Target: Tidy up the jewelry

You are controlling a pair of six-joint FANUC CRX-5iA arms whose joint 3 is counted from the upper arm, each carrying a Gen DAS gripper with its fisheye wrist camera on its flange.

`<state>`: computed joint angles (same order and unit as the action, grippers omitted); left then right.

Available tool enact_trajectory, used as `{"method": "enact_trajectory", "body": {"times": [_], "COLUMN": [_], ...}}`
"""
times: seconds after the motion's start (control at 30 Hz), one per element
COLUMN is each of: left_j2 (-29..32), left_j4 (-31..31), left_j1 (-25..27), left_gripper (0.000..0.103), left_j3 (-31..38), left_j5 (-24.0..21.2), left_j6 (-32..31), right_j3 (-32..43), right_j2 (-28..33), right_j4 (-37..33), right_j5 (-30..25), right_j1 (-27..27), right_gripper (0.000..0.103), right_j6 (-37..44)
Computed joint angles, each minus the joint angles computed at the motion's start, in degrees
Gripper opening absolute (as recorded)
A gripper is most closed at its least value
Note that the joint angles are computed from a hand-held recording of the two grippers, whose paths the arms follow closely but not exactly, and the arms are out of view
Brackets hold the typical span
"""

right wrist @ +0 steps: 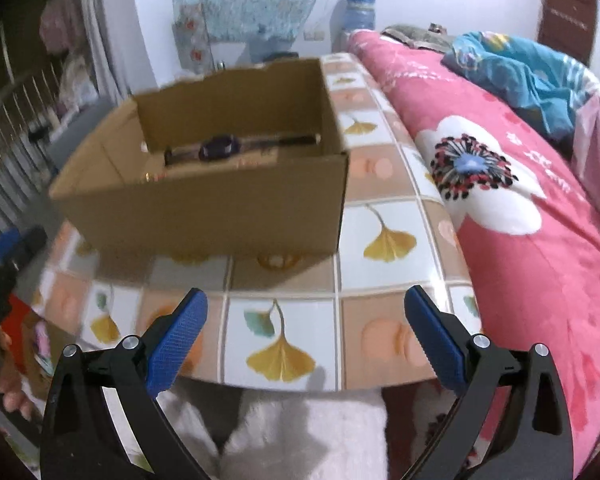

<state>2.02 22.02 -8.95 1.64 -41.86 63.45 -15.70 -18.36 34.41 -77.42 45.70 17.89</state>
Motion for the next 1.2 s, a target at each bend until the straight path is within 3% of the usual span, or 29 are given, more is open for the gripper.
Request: {"method": "enact_trajectory", "body": {"times": [0.1, 0.23, 0.3, 0.67, 1.2], "left_j2": [1.1, 1.3, 1.5, 4.2, 4.9], "left_j4": [-5.1, -14.2, -15.9, -18.8, -19.8], "left_j1": [-1.2, -4.1, -4.8, -6.2, -6.3], "left_gripper": [0.098, 0.098, 0.098, 0.098, 0.098], "left_j3": [3.6, 6.5, 7.4, 11.8, 12.8], "left_j5": [-4.4, -5.6, -6.5, -12.6, -14.0], "left_j6": [3.0, 6.4, 7.5, 13.5, 14.5], "right_j3": [-0.2, -0.2, 0.5, 2.3, 3.1], "right_j2": [0.7, 1.2, 1.7, 3.0, 3.4], "right_j4": [0.8, 2.4, 1.8, -0.6, -1.6], "right_j5": [-1.0, -1.9, -1.9, -0.4, 0.0], "right_j1": [1.3, 2.8, 3.0, 2.1, 1.8], "right_gripper": [0.095, 0.095, 0.095, 0.095, 0.095], "right_j6": [0.3, -0.3, 0.0, 1.0, 1.7]}}
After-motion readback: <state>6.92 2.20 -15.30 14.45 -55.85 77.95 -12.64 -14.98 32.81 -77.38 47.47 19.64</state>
